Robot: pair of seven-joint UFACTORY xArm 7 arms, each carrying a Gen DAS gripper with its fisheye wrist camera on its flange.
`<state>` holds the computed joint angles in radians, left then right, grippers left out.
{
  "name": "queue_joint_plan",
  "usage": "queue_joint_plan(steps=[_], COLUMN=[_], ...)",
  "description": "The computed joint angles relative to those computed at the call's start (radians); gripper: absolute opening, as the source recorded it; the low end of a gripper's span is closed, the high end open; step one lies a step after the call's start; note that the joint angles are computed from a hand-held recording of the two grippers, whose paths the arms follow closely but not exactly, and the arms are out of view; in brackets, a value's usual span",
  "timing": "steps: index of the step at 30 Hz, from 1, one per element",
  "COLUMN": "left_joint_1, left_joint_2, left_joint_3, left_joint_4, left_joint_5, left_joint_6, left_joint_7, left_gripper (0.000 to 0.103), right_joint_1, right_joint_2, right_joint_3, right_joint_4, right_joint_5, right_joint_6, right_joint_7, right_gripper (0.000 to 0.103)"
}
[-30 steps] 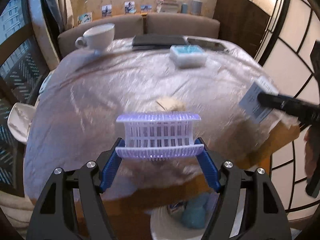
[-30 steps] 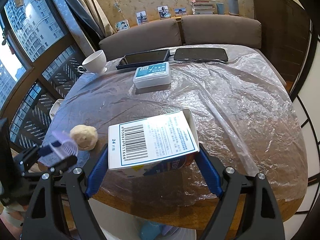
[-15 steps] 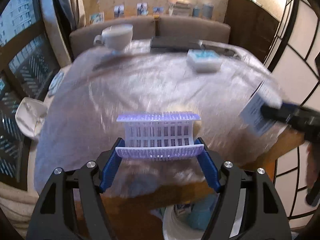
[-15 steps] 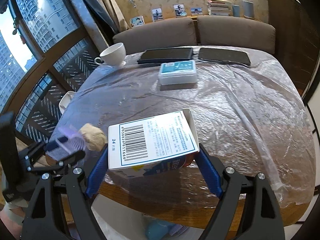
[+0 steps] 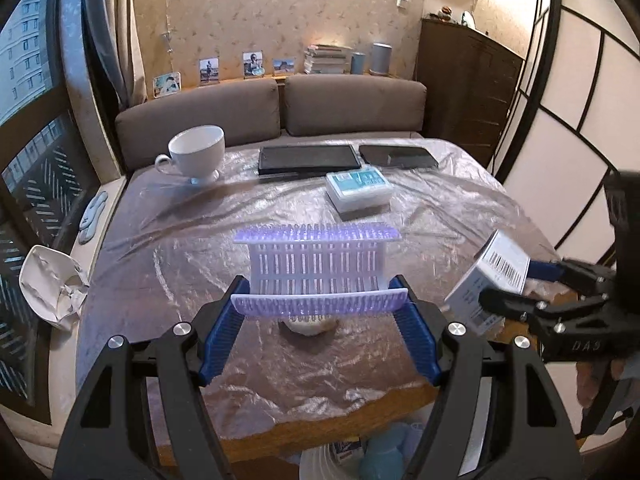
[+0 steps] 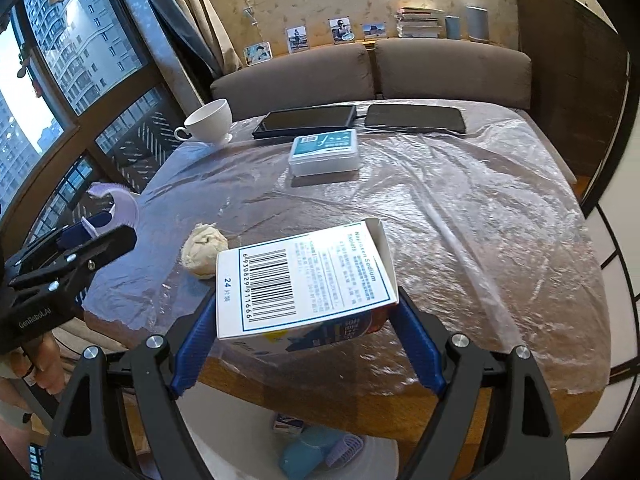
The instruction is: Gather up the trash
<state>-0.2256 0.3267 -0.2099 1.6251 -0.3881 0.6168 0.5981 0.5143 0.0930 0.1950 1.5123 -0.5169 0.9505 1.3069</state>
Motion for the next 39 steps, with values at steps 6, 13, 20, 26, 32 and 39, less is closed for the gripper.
queue_joint_plan(steps=[6, 13, 20, 26, 32, 39], left_joint_1=[0.011, 0.009, -0.003, -0.01, -0.021, -0.033], left_joint_2=[-0.054, -0.134, -0.184, -0.212, -0.239, -0.263], left_joint_3=[-0.001, 0.015, 0.034, 0.042, 0.047, 0.053], left_joint_4=[-0.09, -0.208, -0.286, -0.325, -0.369, -0.412], left_joint_5=[-0.021, -0.048, -0.055, -0.056, -0.048, -0.036], left_joint_6=[0.031, 0.059, 0.067, 0.088, 0.098, 0.106], left_joint_7=[0.027, 0.077, 0.106, 0.132, 0.163, 0.184], left_gripper=[0.073, 0.073, 0.073, 0.073, 0.073, 0.073], right_joint_1=[0.006, 0.022, 0.042, 0.058, 0.07, 0.085], right_joint_2=[-0.023, -0.042, -0.048, -0.051, -0.055, -0.058], right_joint_3=[0.015, 0.039, 0.058, 0.068, 0.077, 0.086], right_joint_4=[-0.018, -0.031, -0.04, -0.043, -0.058, -0.074], right_joint_5=[0.013, 0.036, 0.069, 0.091, 0.126, 0.152], right_joint_6=[0.033, 0.063, 0.074, 0.087, 0.09, 0.091], right_joint_7=[-0.028, -0.047, -0.05, -0.054, -0.062, -0.057], right_gripper=[0.081, 0.081, 0.081, 0.081, 0.081, 0.081])
